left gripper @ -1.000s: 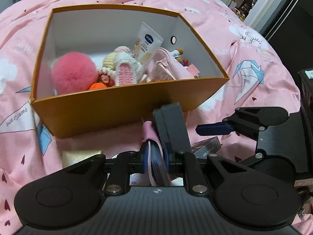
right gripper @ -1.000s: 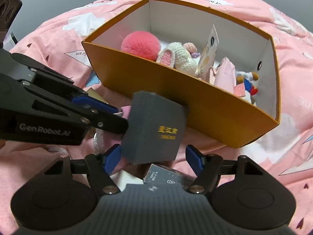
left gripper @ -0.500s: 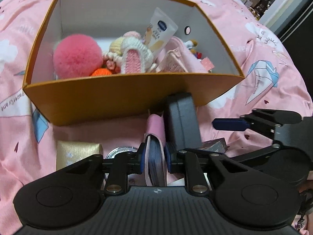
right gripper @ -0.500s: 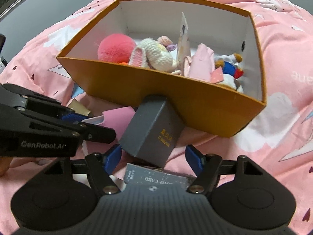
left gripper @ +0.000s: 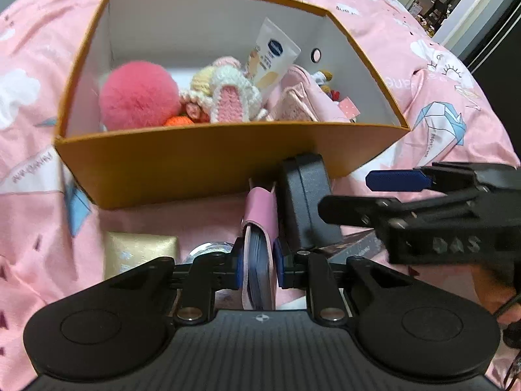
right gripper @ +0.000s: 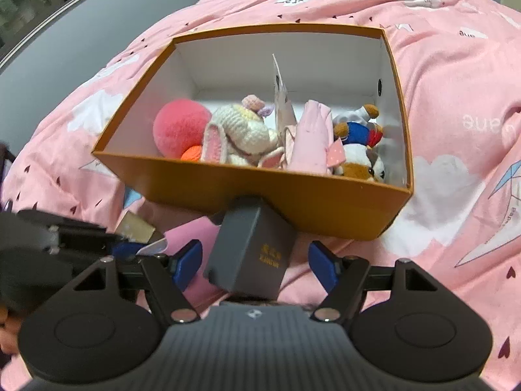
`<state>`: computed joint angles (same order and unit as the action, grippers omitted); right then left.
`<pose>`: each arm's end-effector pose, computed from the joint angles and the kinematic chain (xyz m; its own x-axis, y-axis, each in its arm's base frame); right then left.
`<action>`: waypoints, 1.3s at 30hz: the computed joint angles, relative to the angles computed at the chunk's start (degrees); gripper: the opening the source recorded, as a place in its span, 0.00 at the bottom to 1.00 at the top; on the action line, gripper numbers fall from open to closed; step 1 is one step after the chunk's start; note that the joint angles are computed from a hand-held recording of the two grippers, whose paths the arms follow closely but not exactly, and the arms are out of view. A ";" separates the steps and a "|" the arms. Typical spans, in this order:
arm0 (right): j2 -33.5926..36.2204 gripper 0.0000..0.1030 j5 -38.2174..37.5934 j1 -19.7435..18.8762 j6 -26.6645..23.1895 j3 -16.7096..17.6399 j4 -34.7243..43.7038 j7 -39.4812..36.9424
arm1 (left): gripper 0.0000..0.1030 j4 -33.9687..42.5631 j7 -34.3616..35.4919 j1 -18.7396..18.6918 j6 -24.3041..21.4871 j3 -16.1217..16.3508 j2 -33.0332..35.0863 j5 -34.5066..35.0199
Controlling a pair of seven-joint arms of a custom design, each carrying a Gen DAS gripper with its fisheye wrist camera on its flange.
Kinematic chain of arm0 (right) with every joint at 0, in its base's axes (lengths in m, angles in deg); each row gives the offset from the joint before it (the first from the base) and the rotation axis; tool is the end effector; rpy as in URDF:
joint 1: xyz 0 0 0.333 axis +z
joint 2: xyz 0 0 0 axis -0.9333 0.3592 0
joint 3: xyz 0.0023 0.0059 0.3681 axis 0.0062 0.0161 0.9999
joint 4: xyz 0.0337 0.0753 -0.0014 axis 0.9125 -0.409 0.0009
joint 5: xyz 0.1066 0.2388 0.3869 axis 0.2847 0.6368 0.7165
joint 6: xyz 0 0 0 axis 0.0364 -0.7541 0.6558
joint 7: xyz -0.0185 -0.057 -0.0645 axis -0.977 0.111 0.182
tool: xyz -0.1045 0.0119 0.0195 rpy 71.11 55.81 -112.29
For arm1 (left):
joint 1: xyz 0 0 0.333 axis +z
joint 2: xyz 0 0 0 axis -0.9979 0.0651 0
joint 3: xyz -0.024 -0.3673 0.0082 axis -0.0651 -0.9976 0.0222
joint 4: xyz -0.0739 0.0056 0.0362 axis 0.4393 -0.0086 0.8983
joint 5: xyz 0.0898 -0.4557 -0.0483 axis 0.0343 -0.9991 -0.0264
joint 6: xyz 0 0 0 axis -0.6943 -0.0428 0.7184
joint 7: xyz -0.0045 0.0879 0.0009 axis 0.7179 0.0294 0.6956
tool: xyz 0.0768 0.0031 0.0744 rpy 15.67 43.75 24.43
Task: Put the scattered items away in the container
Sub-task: 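Grasp the pink booklet with the left tool while the right tool grasps the dark grey box, then lift the booklet and grey box with both tools over the box rim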
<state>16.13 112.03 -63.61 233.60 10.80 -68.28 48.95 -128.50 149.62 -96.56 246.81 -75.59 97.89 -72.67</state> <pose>0.6987 0.1441 0.3640 0.5421 -0.8034 -0.2463 -0.7755 -0.3655 -0.5148 0.6202 -0.2437 0.3881 -0.1043 -0.9774 0.1840 -0.9084 0.0183 -0.4178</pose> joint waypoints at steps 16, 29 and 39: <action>4.71 0.57 -10.49 1.46 -1.26 0.05 3.96 11.97 | 0.21 0.31 1.51 0.49 0.28 -0.39 0.84 -1.78; 3.27 0.39 -11.42 -0.63 0.54 0.13 1.88 13.35 | 0.20 0.48 2.27 0.73 0.49 -0.89 1.63 -4.58; -1.93 0.36 -1.19 -2.75 2.77 0.70 -1.51 3.01 | 0.19 -2.33 7.63 1.64 4.35 -2.20 -1.94 -11.06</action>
